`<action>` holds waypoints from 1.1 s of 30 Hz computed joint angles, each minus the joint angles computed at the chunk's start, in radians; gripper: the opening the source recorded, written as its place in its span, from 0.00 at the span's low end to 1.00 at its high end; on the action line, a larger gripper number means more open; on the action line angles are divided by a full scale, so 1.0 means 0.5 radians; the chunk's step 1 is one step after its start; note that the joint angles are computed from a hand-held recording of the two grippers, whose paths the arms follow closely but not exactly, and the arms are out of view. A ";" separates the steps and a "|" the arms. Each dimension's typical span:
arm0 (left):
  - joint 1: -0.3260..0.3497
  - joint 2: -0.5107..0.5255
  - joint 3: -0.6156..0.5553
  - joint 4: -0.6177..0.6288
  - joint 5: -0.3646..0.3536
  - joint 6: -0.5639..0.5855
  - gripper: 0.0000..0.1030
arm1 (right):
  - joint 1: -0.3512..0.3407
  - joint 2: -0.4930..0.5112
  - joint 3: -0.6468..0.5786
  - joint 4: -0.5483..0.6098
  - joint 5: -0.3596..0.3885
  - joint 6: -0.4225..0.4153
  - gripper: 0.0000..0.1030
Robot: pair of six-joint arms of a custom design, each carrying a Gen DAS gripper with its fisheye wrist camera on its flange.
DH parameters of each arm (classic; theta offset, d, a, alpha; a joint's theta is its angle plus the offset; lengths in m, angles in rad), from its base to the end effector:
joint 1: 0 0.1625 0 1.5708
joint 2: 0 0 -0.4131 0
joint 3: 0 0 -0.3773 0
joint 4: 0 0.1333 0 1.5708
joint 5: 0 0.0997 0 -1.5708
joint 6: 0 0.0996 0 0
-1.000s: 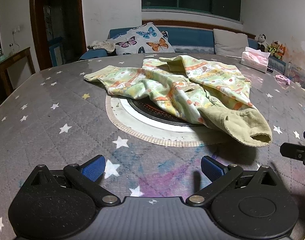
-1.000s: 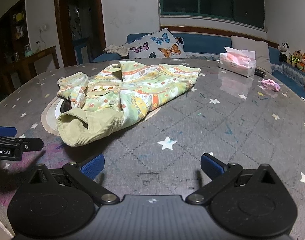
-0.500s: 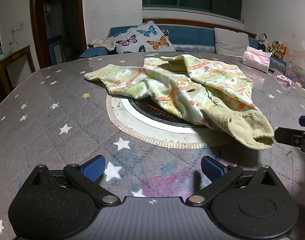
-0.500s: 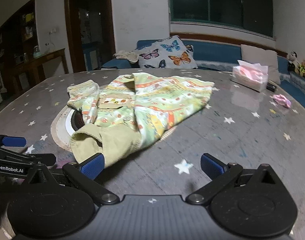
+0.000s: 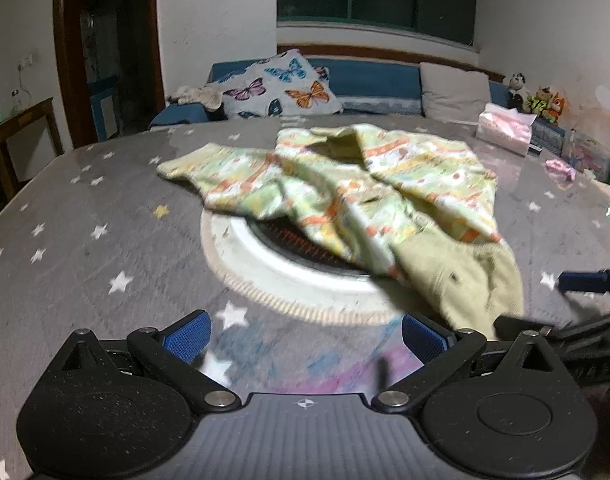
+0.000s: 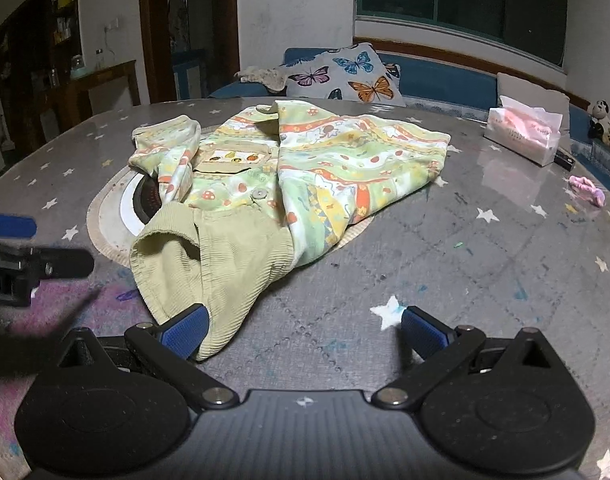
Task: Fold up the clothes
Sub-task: 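Move both tools toward the crumpled printed jumpsuit on the table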
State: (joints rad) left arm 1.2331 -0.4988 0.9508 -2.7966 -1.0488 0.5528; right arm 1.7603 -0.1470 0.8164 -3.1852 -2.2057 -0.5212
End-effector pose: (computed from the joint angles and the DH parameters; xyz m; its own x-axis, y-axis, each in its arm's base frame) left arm -0.1036 -0.8473 0.2032 -0.6699 0.3190 -0.6705 0.6917 0.5962 -0.4075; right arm 0.2289 -0.7991 0.0227 -0.7093 -0.0085 0.7048 -0.5345 0.6584 -0.5299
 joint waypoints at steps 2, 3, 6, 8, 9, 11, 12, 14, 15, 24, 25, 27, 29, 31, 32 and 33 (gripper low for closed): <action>-0.008 0.024 -0.045 0.016 -0.027 0.013 1.00 | 0.003 0.002 -0.008 0.008 -0.005 -0.024 1.00; -0.012 0.043 -0.074 0.029 -0.030 0.022 1.00 | 0.005 0.004 -0.015 0.014 -0.007 -0.036 1.00; -0.022 0.094 -0.140 0.060 -0.024 0.055 1.00 | 0.001 0.003 -0.024 0.030 0.001 -0.039 1.00; -0.025 0.122 -0.179 0.096 -0.019 0.064 1.00 | -0.004 -0.005 -0.012 0.038 0.015 -0.016 1.00; -0.025 0.130 -0.189 0.112 -0.014 0.061 1.00 | -0.006 -0.010 -0.006 0.040 0.020 -0.007 1.00; -0.025 0.140 -0.201 0.137 -0.005 0.053 1.00 | -0.009 -0.017 0.003 0.042 0.029 0.007 1.00; -0.023 0.142 -0.204 0.147 0.000 0.048 1.00 | -0.009 -0.017 0.004 0.042 0.030 0.009 1.00; -0.023 0.146 -0.212 0.165 0.013 0.037 1.00 | -0.009 -0.014 0.000 0.042 0.030 0.008 1.00; -0.023 0.149 -0.218 0.172 0.020 0.035 1.00 | -0.009 -0.014 -0.002 0.046 0.031 0.010 1.00; -0.034 0.178 -0.292 0.197 0.018 0.056 1.00 | -0.004 -0.032 -0.016 0.100 0.042 0.010 1.00; -0.035 0.185 -0.309 0.207 0.022 0.056 1.00 | -0.004 -0.033 -0.021 0.107 0.041 0.006 1.00; -0.035 0.200 -0.343 0.226 0.025 0.060 1.00 | -0.002 -0.037 -0.029 0.127 0.046 0.000 1.00; -0.038 0.218 -0.383 0.237 0.031 0.070 1.00 | 0.000 -0.042 -0.045 0.157 0.052 -0.013 1.00; -0.038 0.242 -0.440 0.262 0.029 0.074 1.00 | 0.002 -0.042 -0.070 0.185 0.053 -0.036 1.00; -0.038 0.258 -0.477 0.275 0.027 0.077 1.00 | 0.004 -0.038 -0.092 0.198 0.052 -0.055 1.00; -0.038 0.277 -0.518 0.290 0.026 0.078 1.00 | 0.005 -0.035 -0.109 0.208 0.053 -0.069 1.00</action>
State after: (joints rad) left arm 1.2139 -0.3605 0.6918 -2.6515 -1.0360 0.5919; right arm 1.7630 -0.1647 0.7620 -3.0814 -2.1791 -0.5557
